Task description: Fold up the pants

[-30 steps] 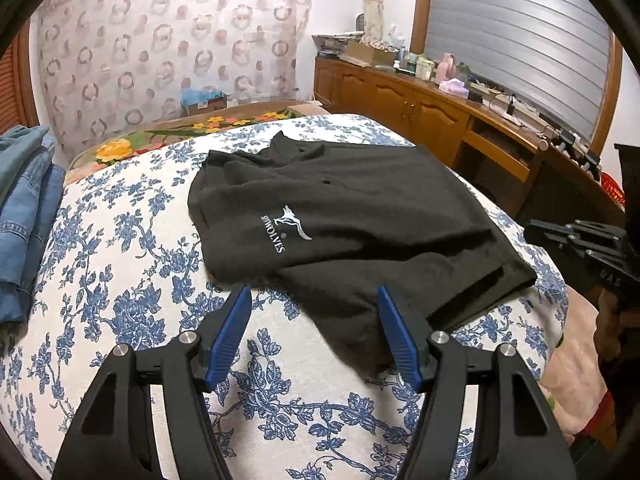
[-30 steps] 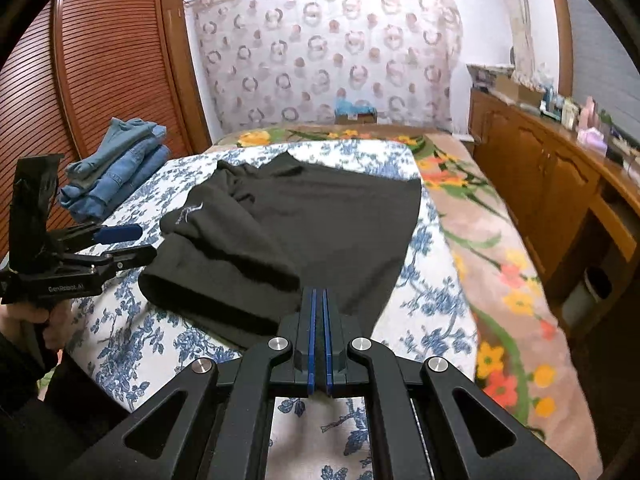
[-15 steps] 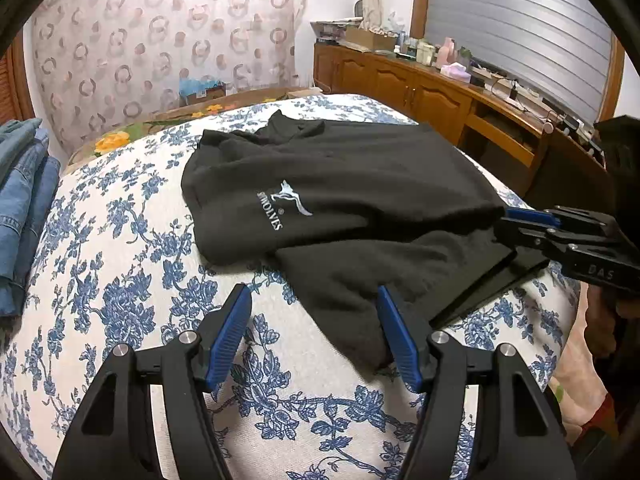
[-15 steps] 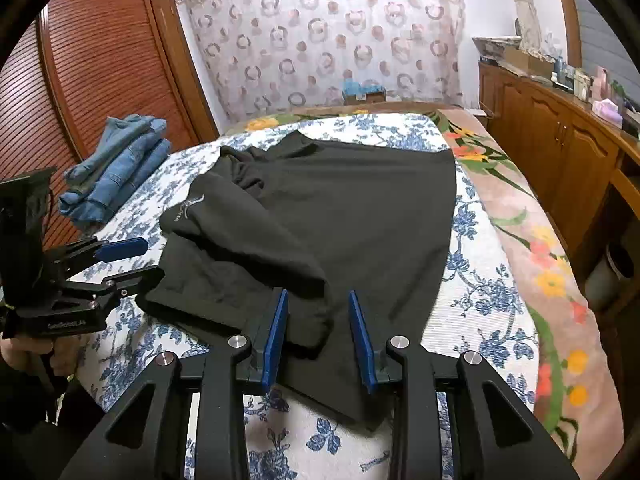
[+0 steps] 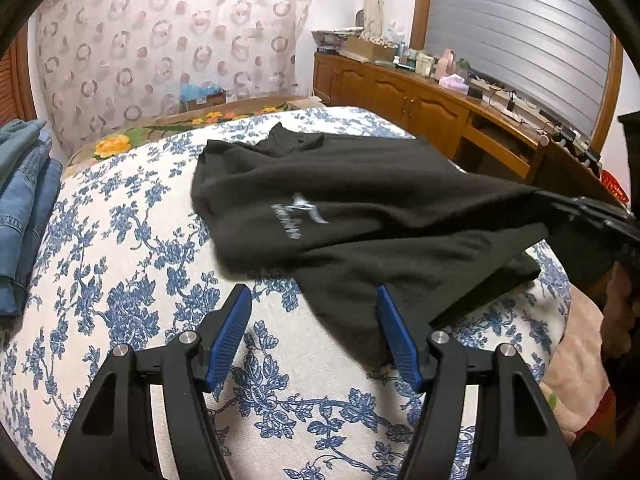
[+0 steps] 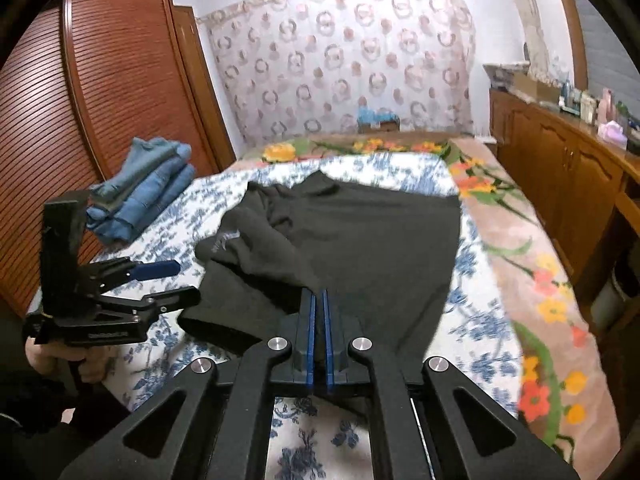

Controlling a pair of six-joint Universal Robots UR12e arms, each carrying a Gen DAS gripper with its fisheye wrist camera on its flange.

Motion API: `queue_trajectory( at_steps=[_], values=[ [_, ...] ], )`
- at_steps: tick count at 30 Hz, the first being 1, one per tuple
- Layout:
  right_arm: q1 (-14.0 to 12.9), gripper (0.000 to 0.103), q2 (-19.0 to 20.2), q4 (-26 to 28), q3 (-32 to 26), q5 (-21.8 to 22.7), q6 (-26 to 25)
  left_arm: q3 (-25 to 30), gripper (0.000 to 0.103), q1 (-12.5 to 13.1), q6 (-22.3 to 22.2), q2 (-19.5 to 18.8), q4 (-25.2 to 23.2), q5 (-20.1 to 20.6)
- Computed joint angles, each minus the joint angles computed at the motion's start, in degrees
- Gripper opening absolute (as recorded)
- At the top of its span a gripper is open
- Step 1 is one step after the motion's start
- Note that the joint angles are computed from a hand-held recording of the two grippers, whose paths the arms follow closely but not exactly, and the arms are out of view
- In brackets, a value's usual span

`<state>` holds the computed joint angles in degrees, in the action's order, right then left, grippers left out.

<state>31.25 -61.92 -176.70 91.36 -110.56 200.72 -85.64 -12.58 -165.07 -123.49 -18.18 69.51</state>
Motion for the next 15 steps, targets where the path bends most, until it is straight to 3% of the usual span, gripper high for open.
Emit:
queue_trajectory(
  at_steps=[4, 15],
  values=[
    [0.5, 0.003, -1.1, 0.6, 1.9, -2.3, -0.3, 0.0, 0.066, 0.0, 0.0, 0.1, 0.2, -0.3],
    [-0.1, 0.003, -1.2, 6.2, 2.9, -2.4, 4.1, 0.0, 0.066, -0.2, 0.2, 0.0, -0.4, 0.1]
  ],
)
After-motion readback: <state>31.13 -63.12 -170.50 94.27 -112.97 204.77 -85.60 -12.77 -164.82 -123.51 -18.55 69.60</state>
